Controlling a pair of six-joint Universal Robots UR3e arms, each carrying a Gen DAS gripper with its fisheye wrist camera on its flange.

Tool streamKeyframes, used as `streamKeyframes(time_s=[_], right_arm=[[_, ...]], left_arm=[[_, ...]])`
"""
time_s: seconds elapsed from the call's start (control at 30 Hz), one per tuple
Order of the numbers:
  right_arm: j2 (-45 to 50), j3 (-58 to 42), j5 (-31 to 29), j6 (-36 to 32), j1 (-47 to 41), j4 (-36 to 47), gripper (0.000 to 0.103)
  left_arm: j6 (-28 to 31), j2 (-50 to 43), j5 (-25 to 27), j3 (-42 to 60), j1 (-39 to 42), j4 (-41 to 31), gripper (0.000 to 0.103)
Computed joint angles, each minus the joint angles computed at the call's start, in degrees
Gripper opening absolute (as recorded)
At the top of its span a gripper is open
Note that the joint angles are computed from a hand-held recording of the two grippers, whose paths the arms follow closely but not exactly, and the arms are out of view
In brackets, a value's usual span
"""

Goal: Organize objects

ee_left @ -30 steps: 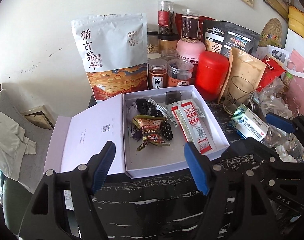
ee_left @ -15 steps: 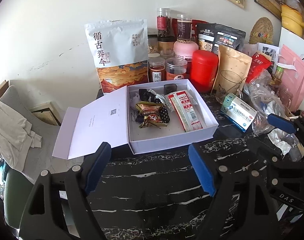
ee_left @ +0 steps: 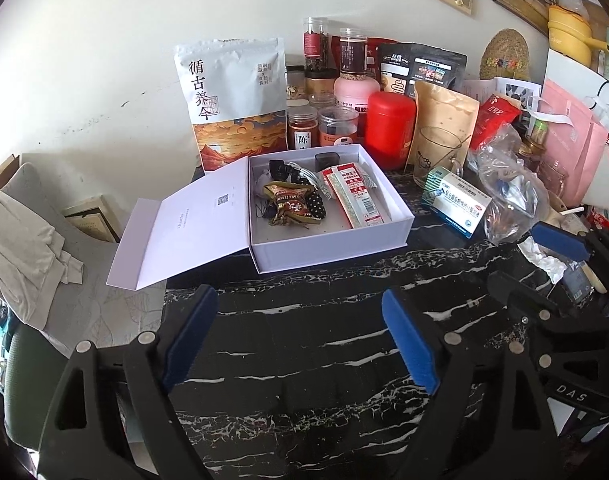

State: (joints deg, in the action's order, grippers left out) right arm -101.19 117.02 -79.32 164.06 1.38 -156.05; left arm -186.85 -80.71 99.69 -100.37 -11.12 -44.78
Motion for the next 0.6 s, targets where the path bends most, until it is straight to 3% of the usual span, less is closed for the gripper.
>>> streamKeyframes(time_s=[0.27, 0.6], right_arm=[[-5.5, 4.6, 0.0, -0.1, -1.3, 1.9, 0.071], [-7.8, 6.3, -0.2, -0.9, -1.9, 3.0, 0.071]], left_arm=[[-2.0, 3.6, 2.2, -2.7, -3.6, -1.6, 0.084], [-2.2, 6.4, -0.7, -4.2, -2.1, -5.2, 0.084]])
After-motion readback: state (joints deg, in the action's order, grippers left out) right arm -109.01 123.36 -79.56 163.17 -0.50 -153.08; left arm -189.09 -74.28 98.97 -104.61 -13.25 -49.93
